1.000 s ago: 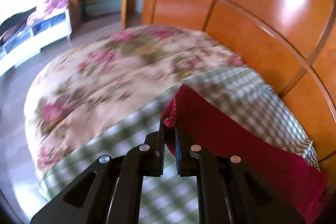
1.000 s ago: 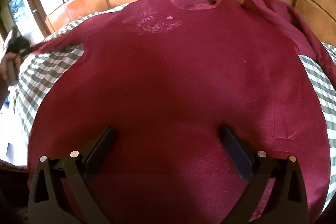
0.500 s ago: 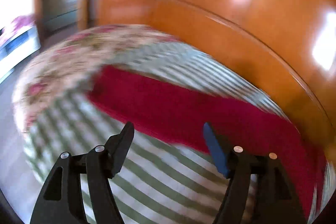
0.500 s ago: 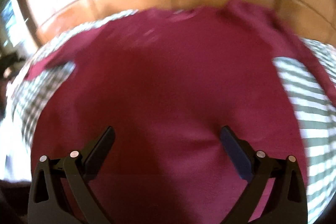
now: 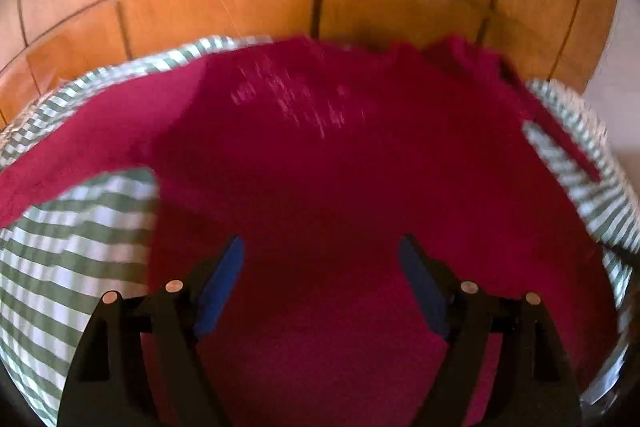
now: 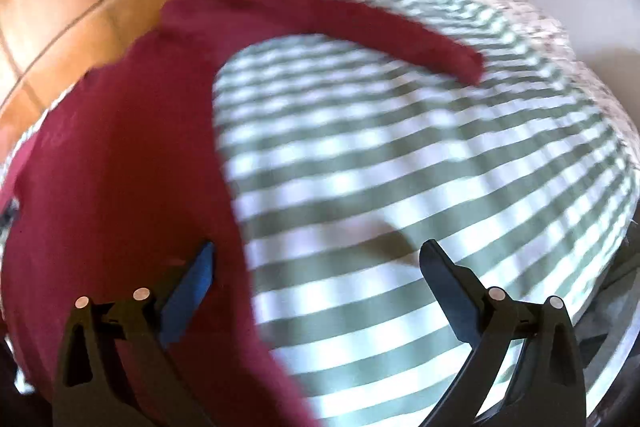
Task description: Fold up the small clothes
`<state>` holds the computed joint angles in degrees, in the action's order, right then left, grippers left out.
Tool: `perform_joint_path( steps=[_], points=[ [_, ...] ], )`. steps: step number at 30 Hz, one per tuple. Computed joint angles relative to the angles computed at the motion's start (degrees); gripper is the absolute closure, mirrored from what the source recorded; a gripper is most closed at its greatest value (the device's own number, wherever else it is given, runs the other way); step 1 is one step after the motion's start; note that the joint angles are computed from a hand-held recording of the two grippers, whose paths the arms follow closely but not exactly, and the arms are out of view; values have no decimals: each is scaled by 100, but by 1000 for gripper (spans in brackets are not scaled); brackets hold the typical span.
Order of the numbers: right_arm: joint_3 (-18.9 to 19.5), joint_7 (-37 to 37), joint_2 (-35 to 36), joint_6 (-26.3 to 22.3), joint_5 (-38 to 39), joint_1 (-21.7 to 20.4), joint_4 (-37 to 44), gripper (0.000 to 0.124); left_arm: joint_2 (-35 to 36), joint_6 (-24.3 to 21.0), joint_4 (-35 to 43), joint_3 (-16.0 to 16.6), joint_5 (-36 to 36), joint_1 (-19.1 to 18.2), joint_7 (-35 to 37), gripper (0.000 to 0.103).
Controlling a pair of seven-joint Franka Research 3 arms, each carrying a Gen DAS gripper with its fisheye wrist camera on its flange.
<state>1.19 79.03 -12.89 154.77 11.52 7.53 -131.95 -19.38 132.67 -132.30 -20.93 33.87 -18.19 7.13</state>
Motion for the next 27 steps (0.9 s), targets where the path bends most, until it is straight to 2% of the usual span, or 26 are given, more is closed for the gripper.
perform_joint_path(
  steps=[1, 3, 6, 9, 10, 12, 14, 16, 18, 22, 27],
  points=[
    [25, 206, 81, 118, -190, -133, 100, 38, 115, 28, -12, 24, -81, -11, 20, 20],
    [77, 605, 369, 272, -658, -356, 427, 41, 134, 94, -93, -76, 183, 54, -286, 16],
    [82, 1376, 1074, 578, -1814, -580, 1122, 49, 180, 68, -52, -44, 203, 9, -249, 11],
    [-184, 2011, 1949, 432, -2968, -397, 2138, 50, 168, 157, -105, -35, 259, -1, -330, 9],
    [-455, 2361, 2328, 244, -3625, -143, 2603, 53, 167, 177, -109, -21, 249, -10, -320, 8],
    [-650, 2427, 2790, -104, -4022, 26, 3186, 61, 176, 210, -124, 15, 249, 2, -286, 7],
    [-801, 2252, 3165, -404, -4045, 151, 3639, 76, 268, 224, -62, 15, 290, 35, -292, 7],
    [-916, 2130, 3232, -474, -4027, 244, 3768, 117, 259, 223, -72, 30, 284, 26, -279, 6],
    [-983, 2092, 3200, -474, -3963, 275, 3827, 119, 265, 219, -67, 47, 279, 29, -249, 6],
    [-869, 1652, 2566, -34, -3417, 31, 3460, 119, 259, 190, -76, 20, 281, 11, -291, 6],
    [-673, 959, 2164, -215, -2431, -286, 3669, 119, 256, 196, -86, 27, 288, 4, -298, 6]
  ],
)
